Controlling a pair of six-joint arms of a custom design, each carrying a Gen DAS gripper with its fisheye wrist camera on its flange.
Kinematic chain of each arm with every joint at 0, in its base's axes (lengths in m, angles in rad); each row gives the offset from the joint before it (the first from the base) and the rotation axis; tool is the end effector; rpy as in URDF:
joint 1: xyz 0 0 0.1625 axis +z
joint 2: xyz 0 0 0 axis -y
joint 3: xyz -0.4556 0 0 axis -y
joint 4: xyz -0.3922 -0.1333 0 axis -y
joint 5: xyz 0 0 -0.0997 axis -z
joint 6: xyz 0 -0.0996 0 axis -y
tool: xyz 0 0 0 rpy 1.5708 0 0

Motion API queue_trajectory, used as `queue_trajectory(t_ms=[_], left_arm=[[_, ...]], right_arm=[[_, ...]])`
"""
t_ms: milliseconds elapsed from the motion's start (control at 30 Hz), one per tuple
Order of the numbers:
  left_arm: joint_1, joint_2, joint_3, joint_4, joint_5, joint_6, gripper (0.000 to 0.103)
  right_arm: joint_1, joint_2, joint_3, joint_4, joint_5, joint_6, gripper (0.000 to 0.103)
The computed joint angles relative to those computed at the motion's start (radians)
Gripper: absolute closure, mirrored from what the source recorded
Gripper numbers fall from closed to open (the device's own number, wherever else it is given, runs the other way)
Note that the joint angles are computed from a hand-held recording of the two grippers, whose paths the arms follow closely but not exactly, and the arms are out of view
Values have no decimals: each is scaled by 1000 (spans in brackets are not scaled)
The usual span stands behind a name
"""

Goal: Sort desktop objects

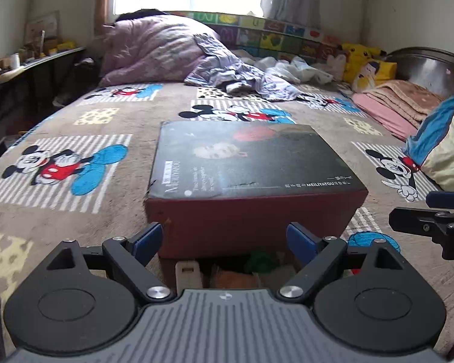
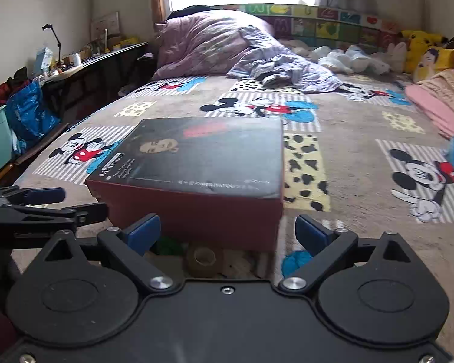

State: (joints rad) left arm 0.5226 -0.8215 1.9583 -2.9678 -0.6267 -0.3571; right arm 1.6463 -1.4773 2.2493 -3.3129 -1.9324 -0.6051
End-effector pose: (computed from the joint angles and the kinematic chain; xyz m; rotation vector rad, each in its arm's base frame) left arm -0.4015 -0.4782 0.1094 0.6567 2.2938 -1.0232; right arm 0.1322 -0.4481 0.3721 0.5687 -2.2820 1.0788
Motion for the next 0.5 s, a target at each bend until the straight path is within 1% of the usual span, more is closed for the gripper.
queue_trajectory(t_ms=[100,200,367,500], left_arm=[[-33,-24,36,13,26,-58,14],[-64,-52,67,43,36,-116,14],[-124,-86,108,107,75,-172,14],[-166,-117,143,145,72,-234,14]], right_arm=[[5,-28,25,-3,-18,9,7],[12,-54,50,-10,-33,11,7],[27,-102,95,-12,-56,22,7],[43,-149,136,-1,-72,44,7]])
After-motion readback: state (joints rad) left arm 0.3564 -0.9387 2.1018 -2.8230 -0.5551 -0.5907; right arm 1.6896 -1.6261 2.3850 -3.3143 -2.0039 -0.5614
